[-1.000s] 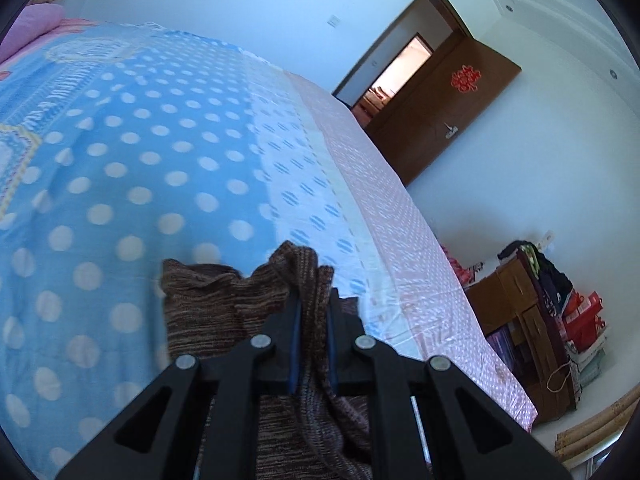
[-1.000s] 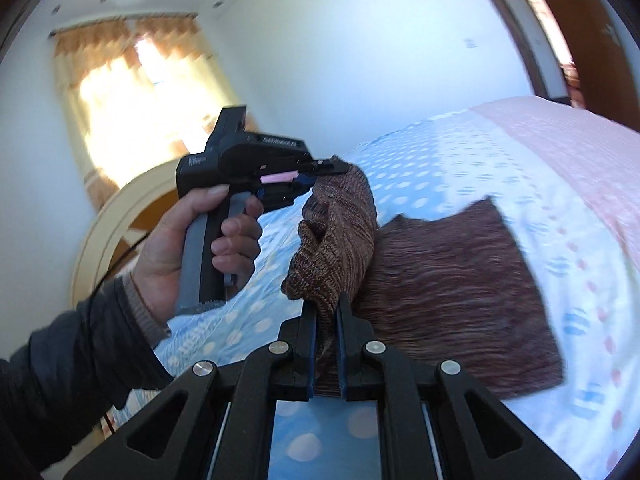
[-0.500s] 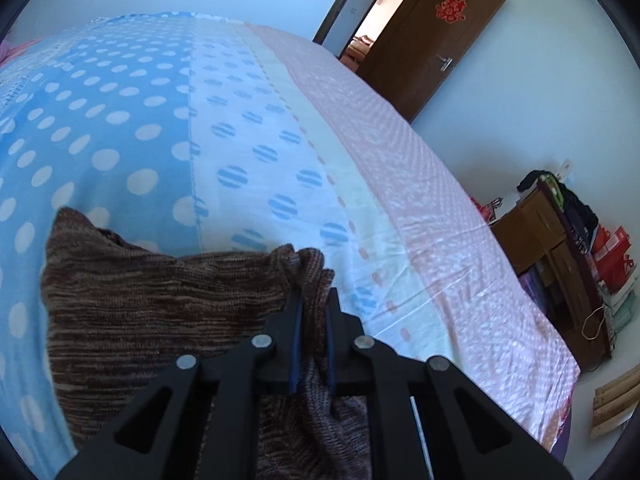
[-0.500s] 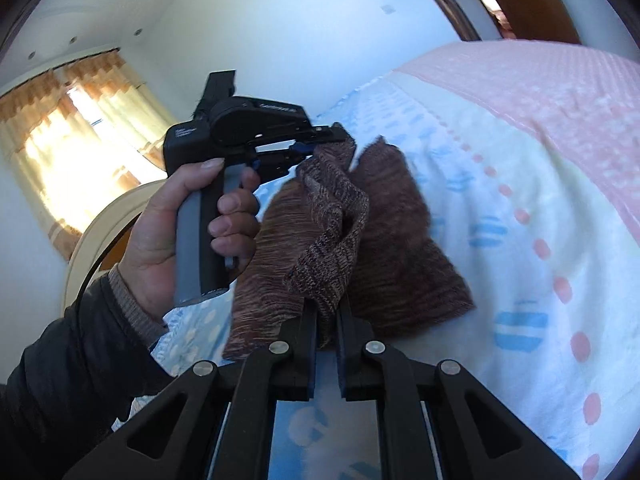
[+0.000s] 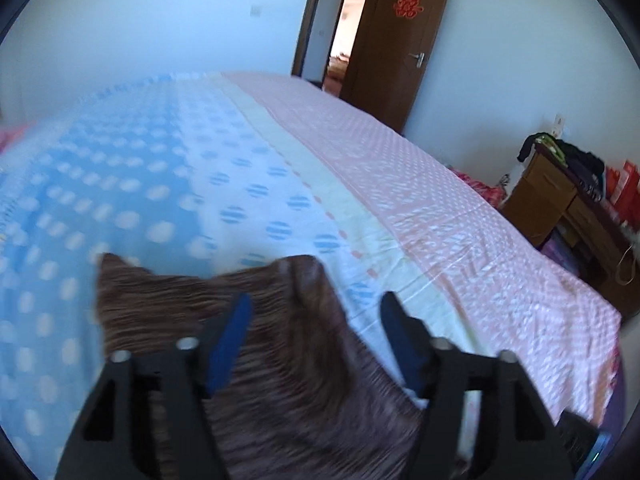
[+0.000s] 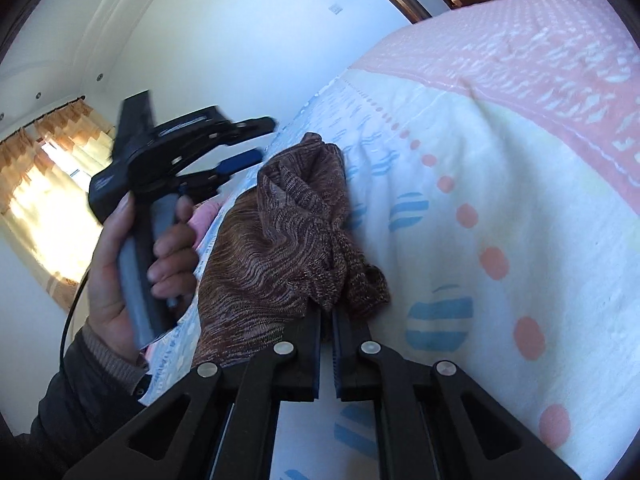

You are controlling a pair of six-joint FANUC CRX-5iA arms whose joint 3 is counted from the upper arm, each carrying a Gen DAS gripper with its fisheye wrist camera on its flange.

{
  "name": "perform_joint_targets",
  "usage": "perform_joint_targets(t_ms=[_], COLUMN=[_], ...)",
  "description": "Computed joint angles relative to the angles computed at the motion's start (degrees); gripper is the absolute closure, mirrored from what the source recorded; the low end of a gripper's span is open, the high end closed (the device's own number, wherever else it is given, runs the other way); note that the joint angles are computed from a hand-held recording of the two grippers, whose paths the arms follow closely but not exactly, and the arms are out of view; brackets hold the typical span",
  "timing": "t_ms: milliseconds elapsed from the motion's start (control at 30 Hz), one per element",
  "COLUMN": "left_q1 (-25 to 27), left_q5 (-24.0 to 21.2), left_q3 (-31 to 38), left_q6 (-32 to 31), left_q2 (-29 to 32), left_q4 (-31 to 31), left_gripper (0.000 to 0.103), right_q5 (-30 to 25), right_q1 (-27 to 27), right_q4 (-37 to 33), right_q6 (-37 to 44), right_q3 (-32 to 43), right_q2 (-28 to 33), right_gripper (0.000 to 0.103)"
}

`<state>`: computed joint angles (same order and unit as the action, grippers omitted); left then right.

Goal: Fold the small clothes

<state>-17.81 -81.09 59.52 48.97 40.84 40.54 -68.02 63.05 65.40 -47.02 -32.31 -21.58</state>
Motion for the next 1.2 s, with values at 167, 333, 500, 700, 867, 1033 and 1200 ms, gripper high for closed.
perform_joint_targets(t_ms=[167, 333, 500, 700, 867, 1033, 1200], left_q1=[4.70, 6.85, 6.50, 7.29, 7.40, 6.08, 6.57], left_q5=[12.06, 14.81, 12.59, 10.76, 9.03, 9.69, 8.65], left_q3=[-21.69, -29.18, -29.57, -29.09, -27.56, -28.40, -28.35], left_q6=[-10.77, -13.10, -10.14, -8.47, -6.40, -6.59, -5.69], left_q2=[-12.81, -15.70, -14.06, -12.62, -12.04, -12.75, -12.52], left_q4=[-1.30, -3.76, -4.55, -1.42, -0.82, -4.36, -4.30], left_gripper=[0.014, 0.009, 0.007, 0.003, 0.003, 0.000, 0.000], right_q5=[-12.84, -12.47, 4.44, 15.19, 9.29, 6.08, 1.37], right_q1=[4.28, 1.21, -12.91, -22.17, -22.24, -23.05, -22.16], right_q4=[2.49, 1.91, -12.26, -21.77, -21.89, -24.23, -23.85], right_q6=[0.25, 11.22, 31.12, 42.69, 46.86, 47.29, 46.98], right_q3=[3.42, 9.20, 17.22, 20.68, 23.93, 23.97, 24.42], right_q2=[3.23, 4.60, 7.59, 10.21, 12.18, 11.65, 12.58], right_gripper=[0.058, 0.058, 0.058, 0.058, 0.096, 0.096, 0.062])
